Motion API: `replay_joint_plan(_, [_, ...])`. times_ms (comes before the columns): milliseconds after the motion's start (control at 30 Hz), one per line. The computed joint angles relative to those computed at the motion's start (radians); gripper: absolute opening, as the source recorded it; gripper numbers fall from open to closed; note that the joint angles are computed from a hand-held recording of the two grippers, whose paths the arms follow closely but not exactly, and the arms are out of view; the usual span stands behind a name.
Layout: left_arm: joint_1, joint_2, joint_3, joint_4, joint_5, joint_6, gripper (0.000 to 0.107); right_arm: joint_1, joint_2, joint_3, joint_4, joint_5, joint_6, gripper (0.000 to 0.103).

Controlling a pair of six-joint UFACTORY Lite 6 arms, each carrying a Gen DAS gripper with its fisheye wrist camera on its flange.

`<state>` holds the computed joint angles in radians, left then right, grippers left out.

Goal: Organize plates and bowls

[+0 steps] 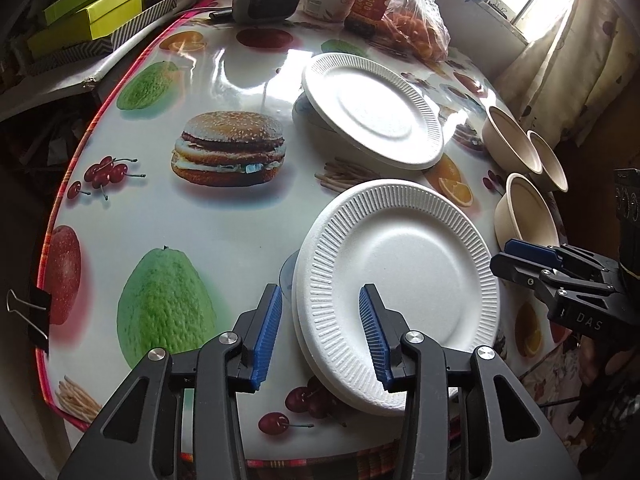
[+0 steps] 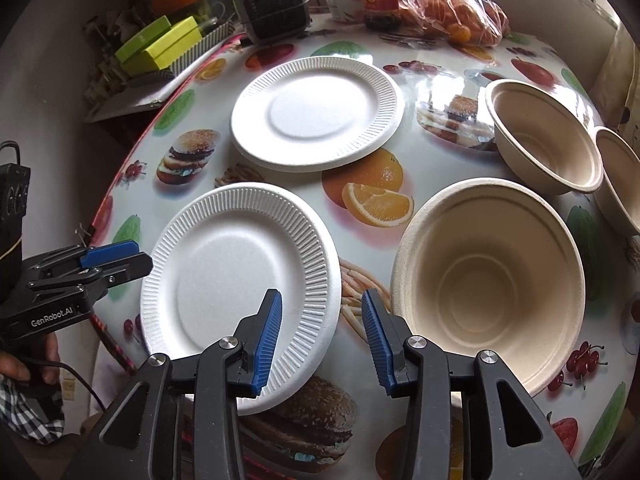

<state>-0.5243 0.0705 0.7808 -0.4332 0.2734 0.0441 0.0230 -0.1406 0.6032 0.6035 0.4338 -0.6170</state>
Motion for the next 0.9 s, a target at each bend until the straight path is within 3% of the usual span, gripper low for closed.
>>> replay_joint_plan(567, [0.0,0.04,0.101,0.116,0.031,-0.107,0.042,-0.035,0.011,0.044,0.054,0.032,-0.062,0.045])
replay_joint_plan(900, [-0.03,0.055,0.126,0.302,0.016,-0.281,0.042,-0.028,0.022,0.055,0.063,0.016,-0.072,0.048])
